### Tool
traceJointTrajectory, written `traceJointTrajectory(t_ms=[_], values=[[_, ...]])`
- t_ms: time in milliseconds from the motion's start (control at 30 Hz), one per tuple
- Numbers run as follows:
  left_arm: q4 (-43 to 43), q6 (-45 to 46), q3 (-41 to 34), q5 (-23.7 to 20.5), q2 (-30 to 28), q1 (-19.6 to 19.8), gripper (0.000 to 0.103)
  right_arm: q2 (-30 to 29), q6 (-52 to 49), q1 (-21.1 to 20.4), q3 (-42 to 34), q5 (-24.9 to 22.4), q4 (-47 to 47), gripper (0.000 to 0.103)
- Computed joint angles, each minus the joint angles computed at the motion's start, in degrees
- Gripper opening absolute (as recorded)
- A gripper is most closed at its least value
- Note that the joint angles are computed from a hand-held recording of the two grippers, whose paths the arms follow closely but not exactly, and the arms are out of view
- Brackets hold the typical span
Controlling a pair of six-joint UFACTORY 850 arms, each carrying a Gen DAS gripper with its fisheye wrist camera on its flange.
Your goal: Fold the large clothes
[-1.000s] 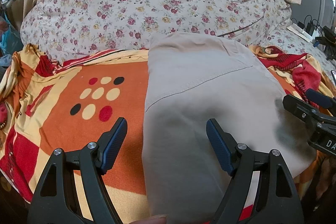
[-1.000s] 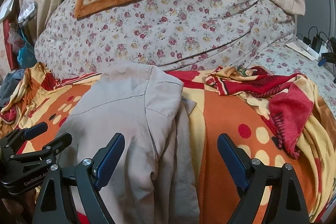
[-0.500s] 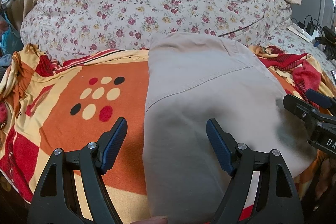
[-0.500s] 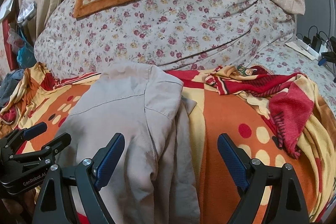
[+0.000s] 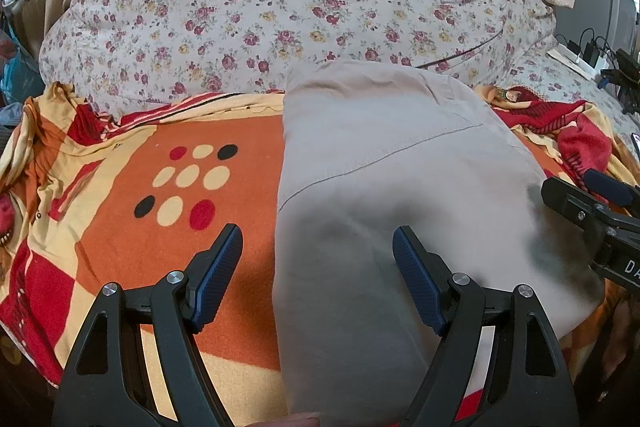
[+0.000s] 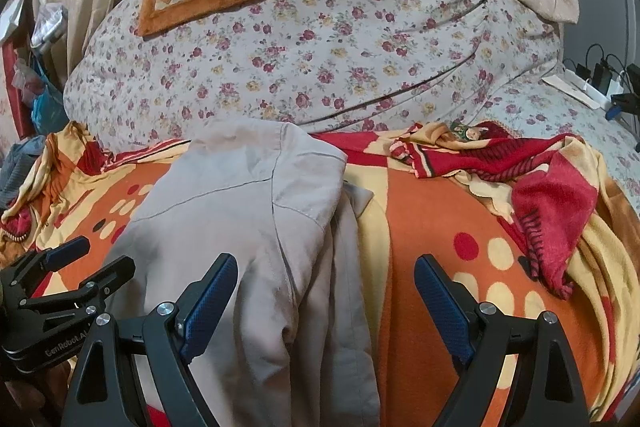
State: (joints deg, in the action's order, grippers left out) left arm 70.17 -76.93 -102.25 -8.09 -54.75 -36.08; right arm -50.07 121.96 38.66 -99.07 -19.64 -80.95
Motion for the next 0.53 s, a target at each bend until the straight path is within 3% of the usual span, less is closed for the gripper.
traceJointTrajectory(t_ms=[267, 433, 533], values=[[0.0, -0.3, 0.1, 0.5, 0.0, 0.1, 0.078, -0.1, -2.4, 0.0, -0.3, 0.4, 1.5, 0.088], [10.2, -11.3, 1.3, 2.1, 0.5, 0.6, 0.078, -0.2, -2.6, 0.0, -0.5, 0.4, 1.7, 0.088], [1.2, -2.9, 1.0, 2.8, 0.4, 1.0, 0.078, -0.4, -2.6, 0.0, -0.7, 0.4, 2.0, 0.088]])
